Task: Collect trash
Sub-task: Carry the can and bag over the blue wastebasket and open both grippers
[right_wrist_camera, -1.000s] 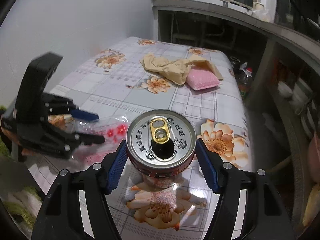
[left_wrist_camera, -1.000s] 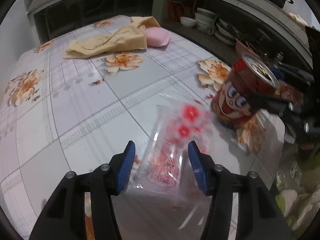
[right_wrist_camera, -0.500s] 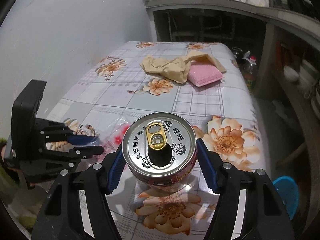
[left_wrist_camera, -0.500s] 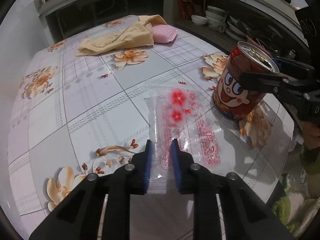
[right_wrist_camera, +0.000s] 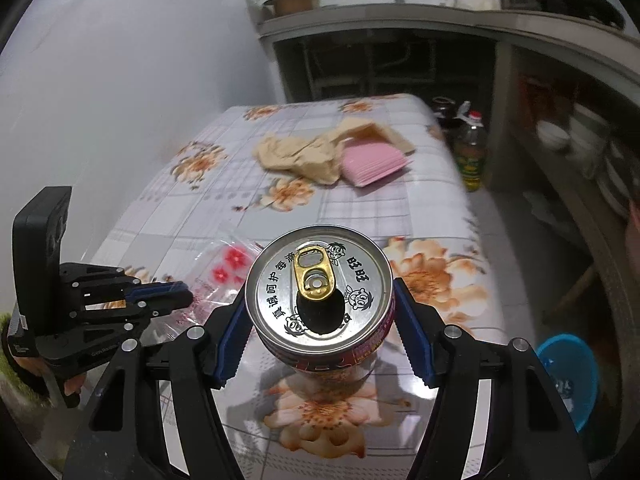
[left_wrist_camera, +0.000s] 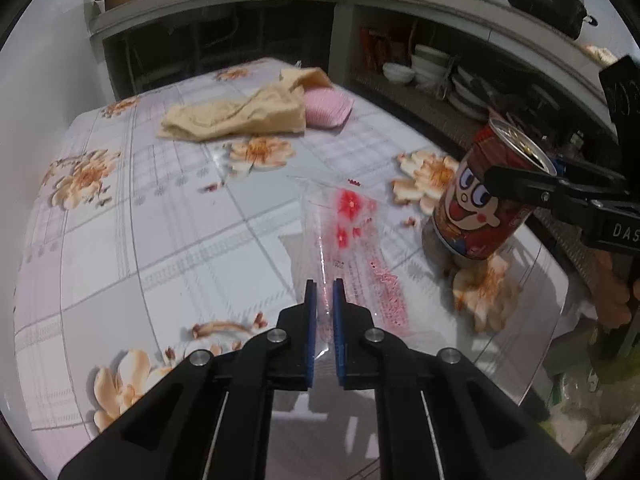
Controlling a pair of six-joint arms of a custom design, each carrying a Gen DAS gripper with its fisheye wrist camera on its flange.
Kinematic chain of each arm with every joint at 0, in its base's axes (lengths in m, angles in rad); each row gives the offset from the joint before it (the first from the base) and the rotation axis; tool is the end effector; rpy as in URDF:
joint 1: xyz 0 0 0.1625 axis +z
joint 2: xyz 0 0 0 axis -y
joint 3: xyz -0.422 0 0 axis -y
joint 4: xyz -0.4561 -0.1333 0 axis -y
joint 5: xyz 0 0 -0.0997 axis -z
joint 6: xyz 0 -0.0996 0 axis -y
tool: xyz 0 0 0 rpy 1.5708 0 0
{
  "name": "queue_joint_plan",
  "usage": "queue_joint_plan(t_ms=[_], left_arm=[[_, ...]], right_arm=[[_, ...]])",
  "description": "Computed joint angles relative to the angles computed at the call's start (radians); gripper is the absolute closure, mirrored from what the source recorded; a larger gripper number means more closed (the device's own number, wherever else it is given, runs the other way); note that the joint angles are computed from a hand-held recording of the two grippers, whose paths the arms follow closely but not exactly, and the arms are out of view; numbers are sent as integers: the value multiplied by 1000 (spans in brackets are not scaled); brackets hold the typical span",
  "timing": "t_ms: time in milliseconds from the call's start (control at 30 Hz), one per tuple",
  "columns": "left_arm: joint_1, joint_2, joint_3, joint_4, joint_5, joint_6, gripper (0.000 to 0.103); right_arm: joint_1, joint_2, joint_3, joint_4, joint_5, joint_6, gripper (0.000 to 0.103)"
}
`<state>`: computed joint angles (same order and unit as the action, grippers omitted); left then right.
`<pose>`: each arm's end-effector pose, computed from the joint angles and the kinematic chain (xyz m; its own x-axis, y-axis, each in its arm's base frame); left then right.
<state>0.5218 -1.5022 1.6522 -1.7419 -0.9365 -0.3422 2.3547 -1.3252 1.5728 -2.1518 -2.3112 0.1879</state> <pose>-0.4081 -0.4565 0.4372 -0.6793 0.4847 -0.5510 0.6781 0.7017 -0.2187 0.5150 -0.4229 0.4232 -0.7913 -0.2334 0.5651 -0.5287 0.7255 -0.4406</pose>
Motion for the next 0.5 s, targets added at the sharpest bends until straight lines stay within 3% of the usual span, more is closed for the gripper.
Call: queue_joint_plan(t_ms=[300, 500], left_arm=[[11, 51, -40, -104, -25, 71, 97], [3, 98, -77, -160, -29, 115, 97]], right_arm=[[3, -37, 10, -11, -77, 72, 40], [3, -62, 17, -51, -113, 68, 40]])
